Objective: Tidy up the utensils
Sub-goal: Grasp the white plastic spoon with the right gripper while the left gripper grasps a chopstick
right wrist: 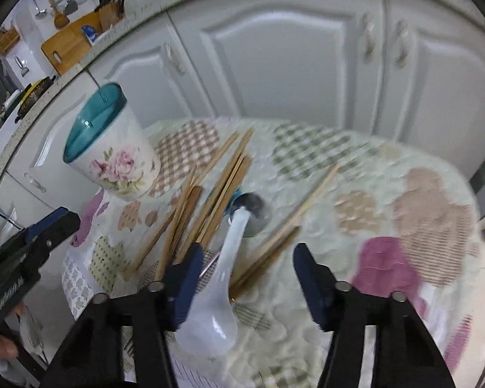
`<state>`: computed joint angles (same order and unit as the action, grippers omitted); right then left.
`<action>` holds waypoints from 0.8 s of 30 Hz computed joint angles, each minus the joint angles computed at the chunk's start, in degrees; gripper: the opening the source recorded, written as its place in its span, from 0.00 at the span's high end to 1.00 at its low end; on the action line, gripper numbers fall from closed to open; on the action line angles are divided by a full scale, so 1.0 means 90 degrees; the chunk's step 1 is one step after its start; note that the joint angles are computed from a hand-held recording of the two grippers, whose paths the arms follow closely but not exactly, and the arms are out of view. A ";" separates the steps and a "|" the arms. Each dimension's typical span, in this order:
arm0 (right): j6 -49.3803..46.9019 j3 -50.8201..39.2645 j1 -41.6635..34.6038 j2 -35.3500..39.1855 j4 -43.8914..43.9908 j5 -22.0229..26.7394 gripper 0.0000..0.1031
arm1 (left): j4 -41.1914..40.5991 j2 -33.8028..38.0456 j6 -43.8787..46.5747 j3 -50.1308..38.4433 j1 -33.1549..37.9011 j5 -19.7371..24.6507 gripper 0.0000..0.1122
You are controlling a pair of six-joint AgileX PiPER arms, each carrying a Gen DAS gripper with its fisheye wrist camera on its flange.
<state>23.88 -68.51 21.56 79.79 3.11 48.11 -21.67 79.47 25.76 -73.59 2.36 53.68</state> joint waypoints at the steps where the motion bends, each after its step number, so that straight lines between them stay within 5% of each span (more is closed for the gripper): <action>1: -0.0250 -0.0064 -0.0090 0.0213 0.0228 -0.0056 0.52 | -0.0033 0.0093 0.0051 -0.0048 -0.0031 0.0039 0.70; 6: -0.1203 -0.0326 -0.0432 0.0963 0.1183 -0.0110 0.71 | -0.0012 0.0562 0.0121 -0.0333 -0.0311 0.0098 0.70; 11: -0.1703 -0.0332 -0.0658 0.1179 0.1684 -0.0105 0.80 | 0.0221 0.1165 -0.0109 -0.0765 -0.0765 0.0065 0.70; 24: -0.2985 0.0052 -0.1358 0.1054 0.2931 -0.0071 0.88 | 0.1091 0.2828 -0.1030 -0.2222 -0.1493 0.0193 0.74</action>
<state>-2.98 -68.04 9.34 89.28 29.49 47.47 -11.85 104.93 16.49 -93.59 -11.07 55.42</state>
